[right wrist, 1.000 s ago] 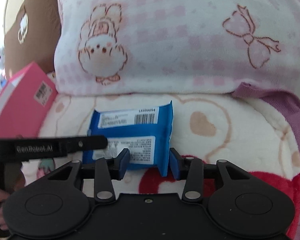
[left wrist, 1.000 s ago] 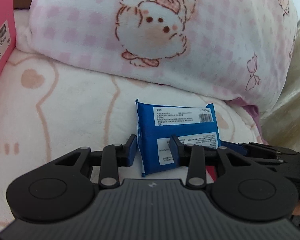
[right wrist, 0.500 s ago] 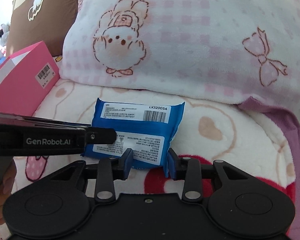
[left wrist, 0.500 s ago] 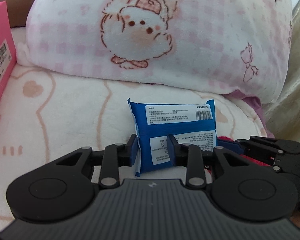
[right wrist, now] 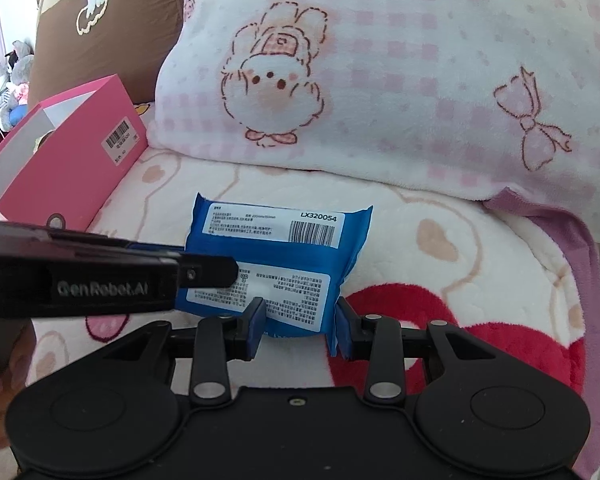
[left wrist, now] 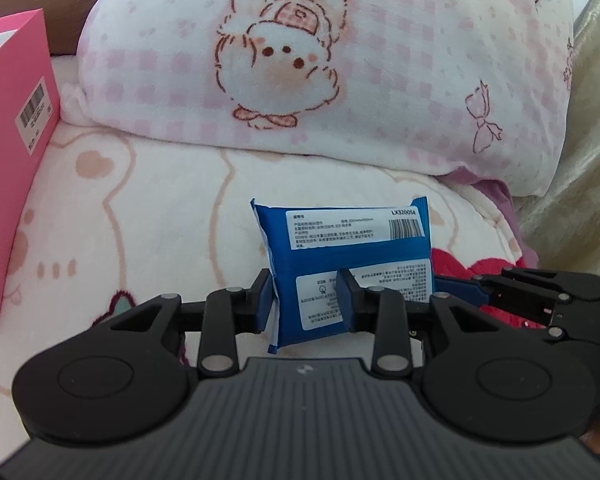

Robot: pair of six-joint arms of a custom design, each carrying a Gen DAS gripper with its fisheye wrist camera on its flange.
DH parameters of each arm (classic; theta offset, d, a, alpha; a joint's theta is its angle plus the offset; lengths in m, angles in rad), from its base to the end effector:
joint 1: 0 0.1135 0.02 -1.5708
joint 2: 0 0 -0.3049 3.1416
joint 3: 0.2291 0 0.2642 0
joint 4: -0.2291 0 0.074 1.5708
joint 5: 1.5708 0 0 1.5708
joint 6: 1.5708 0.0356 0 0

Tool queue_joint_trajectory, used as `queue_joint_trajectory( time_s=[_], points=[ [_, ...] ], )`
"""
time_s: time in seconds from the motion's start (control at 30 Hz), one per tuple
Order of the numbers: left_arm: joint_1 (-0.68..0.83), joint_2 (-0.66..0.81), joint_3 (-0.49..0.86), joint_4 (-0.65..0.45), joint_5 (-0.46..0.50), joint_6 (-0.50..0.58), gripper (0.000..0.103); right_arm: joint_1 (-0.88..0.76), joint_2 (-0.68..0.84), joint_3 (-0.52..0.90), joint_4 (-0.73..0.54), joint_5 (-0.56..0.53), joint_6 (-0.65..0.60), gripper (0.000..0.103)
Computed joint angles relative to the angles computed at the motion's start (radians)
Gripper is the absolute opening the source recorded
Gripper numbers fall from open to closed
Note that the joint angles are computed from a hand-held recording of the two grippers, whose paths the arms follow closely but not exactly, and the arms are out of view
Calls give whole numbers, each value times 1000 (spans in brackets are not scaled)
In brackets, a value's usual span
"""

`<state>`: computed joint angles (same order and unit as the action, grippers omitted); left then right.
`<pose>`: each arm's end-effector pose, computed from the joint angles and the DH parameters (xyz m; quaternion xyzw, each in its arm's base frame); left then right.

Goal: Organize objects
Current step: 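Lift the snack bar with the left gripper and carry it over the pink box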

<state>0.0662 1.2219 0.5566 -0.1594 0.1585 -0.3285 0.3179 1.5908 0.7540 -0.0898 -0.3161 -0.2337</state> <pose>0.2292 0.0096 0.2082 -0.1537 0.9159 -0.1206 0.3506 0.2889 0.1067 0.1813 -0.3030 0.8878 0.1623 0.3061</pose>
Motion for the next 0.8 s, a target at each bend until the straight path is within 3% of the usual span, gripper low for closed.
queue_joint_trajectory(
  time_s=[0.13, 0.33, 0.53, 0.67, 0.8],
  points=[
    [7, -37, -7, -36, 2, -17, 33, 29, -19, -9, -2, 27, 10, 44],
    [50, -122, -15, -114, 31, -15, 33, 29, -66, -28, -24, -22, 23, 45],
    [150, -244, -29, -241, 136, -31, 33, 69, -160, -64, -56, -22, 25, 50],
    [196, -376, -35, -332, 149, -31, 33, 84, -230, -97, -61, -45, 47, 52],
    [299, -471, -34, -445, 220, 16, 33, 116, -296, -126, -81, -47, 67, 55]
  ],
)
